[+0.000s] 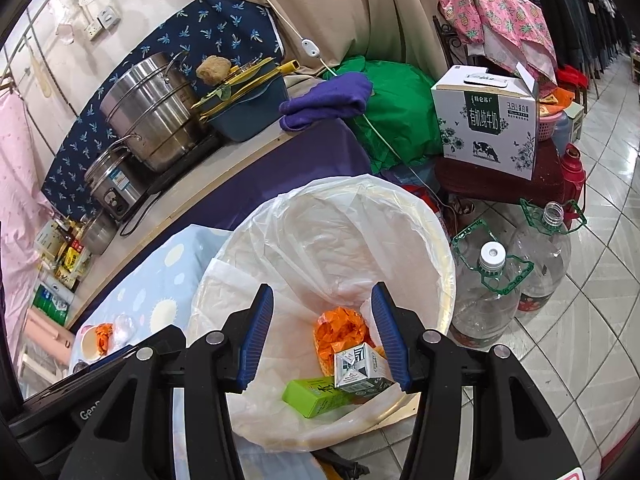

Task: Collect trash
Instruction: 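Move both open grippers back over the table toward the scrubber and plastic bag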

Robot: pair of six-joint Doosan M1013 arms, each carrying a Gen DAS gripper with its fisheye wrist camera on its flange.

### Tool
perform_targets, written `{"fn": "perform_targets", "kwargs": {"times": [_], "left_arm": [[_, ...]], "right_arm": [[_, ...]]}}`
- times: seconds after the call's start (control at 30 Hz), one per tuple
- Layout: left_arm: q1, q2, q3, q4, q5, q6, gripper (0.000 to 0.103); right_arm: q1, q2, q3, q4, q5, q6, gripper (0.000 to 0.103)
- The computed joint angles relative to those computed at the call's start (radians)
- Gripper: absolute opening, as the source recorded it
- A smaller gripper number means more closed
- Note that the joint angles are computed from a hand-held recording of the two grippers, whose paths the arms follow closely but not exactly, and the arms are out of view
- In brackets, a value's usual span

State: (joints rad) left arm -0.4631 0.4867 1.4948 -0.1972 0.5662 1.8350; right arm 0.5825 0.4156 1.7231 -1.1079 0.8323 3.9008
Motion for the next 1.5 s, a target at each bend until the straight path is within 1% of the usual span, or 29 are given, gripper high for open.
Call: {"fn": "perform_targets", "kwargs": {"times": [0.27,0.37,0.47,0.73,0.83,0.9,1.13,1.17,1.33,1.5], "left_arm": [[0.024,-0.004,0.000,-0.020,0.001,-0.007,0.060],[0.038,-0.005,0.001,-0.018,0.001,-0.016,0.062],[0.054,-0.007,0.001,-0.013,-0.003,-0.032,0.066],[0.112,-0.008,0.003,-0.007,0.000,-0.064,0.069],[0.139,-0.008,0.001,-0.002,0.000,-0.087,0.071],[0.160,-0.007,-0.002,-0.002,0.003,-0.103,0.077],[0.226,0.005,-0.018,0.036,0.006,-0.181,0.080],[0.235,0.009,-0.023,0.048,0.009,-0.199,0.082],[0.277,0.038,-0.051,0.131,0.020,-0.299,0.082],[0.317,0.072,-0.090,0.155,0.035,-0.351,0.082]], "right_arm": [[0.009,0.014,-0.039,0.011,0.004,-0.060,0.051],[0.014,0.024,-0.062,0.016,0.005,-0.090,0.051],[0.019,0.036,-0.087,0.022,0.000,-0.123,0.051],[0.031,0.085,-0.173,0.063,-0.021,-0.245,0.051],[0.034,0.111,-0.214,0.094,-0.034,-0.307,0.051],[0.037,0.132,-0.246,0.119,-0.044,-0.357,0.051],[0.046,0.212,-0.373,0.222,-0.072,-0.555,0.051],[0.047,0.223,-0.391,0.237,-0.074,-0.582,0.051],[0.047,0.295,-0.501,0.337,-0.085,-0.746,0.051],[0.043,0.365,-0.617,0.429,-0.074,-0.904,0.051]]}}
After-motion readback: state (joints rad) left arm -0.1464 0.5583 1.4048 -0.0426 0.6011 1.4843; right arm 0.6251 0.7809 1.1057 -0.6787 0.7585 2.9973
